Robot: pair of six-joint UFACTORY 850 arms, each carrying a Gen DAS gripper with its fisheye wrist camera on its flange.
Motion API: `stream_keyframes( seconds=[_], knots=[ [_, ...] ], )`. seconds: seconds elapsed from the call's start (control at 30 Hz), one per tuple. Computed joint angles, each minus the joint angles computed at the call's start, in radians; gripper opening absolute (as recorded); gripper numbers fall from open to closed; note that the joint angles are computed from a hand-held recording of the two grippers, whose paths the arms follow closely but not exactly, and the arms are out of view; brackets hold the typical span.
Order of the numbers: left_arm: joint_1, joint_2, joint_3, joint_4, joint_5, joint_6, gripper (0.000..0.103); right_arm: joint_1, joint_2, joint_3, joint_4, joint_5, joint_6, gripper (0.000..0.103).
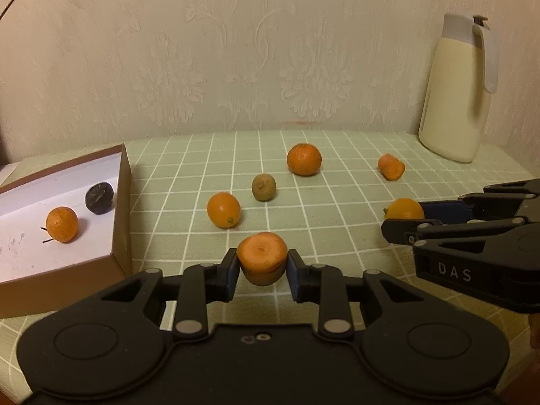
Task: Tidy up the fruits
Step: 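Lift and carry the cut orange piece and the orange over the box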
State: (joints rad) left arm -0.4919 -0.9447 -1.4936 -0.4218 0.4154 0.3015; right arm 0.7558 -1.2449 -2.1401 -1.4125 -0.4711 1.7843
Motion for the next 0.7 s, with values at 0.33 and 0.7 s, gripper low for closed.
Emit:
stream_keyframes(
  seconds=[0.33,0.7],
  knots=[
    [-0.001,0.055,0.057,0.000,0.060,-0.020,0.020,0.022,0.055,0.062,-0.129,-0.026,0.119,0.033],
    [0.002,0.114,0.121,0.005,0.122,-0.046,0.020,0.042,0.100,0.106,-0.248,-0.054,0.213,0.033]
  ],
)
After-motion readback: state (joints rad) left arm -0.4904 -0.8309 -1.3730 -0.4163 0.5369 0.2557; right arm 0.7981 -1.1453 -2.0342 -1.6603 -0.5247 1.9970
